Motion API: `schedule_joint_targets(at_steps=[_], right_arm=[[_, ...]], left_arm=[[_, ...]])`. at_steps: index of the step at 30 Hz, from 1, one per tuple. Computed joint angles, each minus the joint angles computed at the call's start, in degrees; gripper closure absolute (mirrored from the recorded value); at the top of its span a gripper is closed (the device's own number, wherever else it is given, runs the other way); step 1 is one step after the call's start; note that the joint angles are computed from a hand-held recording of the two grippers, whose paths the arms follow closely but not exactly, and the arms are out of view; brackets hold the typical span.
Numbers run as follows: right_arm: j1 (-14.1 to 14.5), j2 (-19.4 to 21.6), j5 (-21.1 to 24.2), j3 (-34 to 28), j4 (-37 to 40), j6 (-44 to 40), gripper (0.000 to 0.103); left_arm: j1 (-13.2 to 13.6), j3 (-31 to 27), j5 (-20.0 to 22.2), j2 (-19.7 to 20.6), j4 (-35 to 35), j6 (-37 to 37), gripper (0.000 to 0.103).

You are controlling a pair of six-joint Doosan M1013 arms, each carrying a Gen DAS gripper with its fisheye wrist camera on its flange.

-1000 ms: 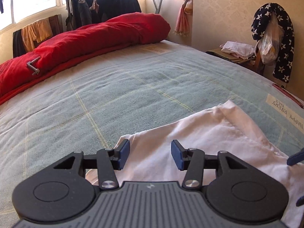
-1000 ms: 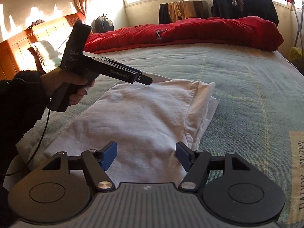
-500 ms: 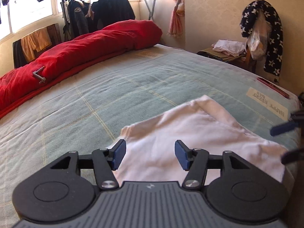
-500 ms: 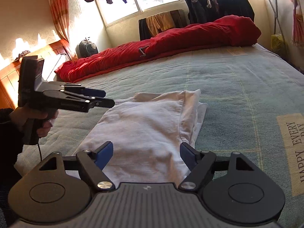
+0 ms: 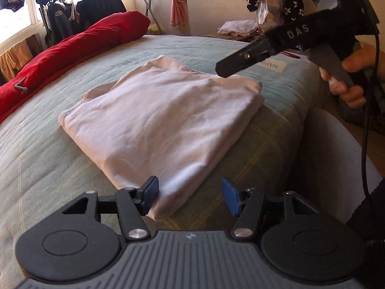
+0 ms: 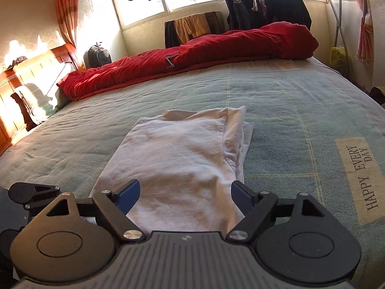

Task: Fold clothes

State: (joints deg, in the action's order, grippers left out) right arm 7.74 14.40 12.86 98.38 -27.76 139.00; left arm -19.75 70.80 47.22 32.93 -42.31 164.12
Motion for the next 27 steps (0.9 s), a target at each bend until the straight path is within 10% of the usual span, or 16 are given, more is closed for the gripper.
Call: schedule_joint_targets(at_steps=[14, 21, 27], right_arm=[[0.23, -1.07, -1.99, 1.12, -0.39, 2.21, 0.012], [0.66, -1.01, -1.56, 0.81, -5.92, 6.78, 0.012], [0.45, -1.09, -1.93, 1.02, -6.41, 8.26, 0.010]], left_arm=[[0.61, 0.97, 0.60, -1.51, -0.39, -3.62, 0.037], [-1.89, 6.12, -17.50, -4.22, 7.97, -1.77, 0.037], [-3.79, 11.26, -29.84, -5.35, 8.81, 14.88, 0.037]])
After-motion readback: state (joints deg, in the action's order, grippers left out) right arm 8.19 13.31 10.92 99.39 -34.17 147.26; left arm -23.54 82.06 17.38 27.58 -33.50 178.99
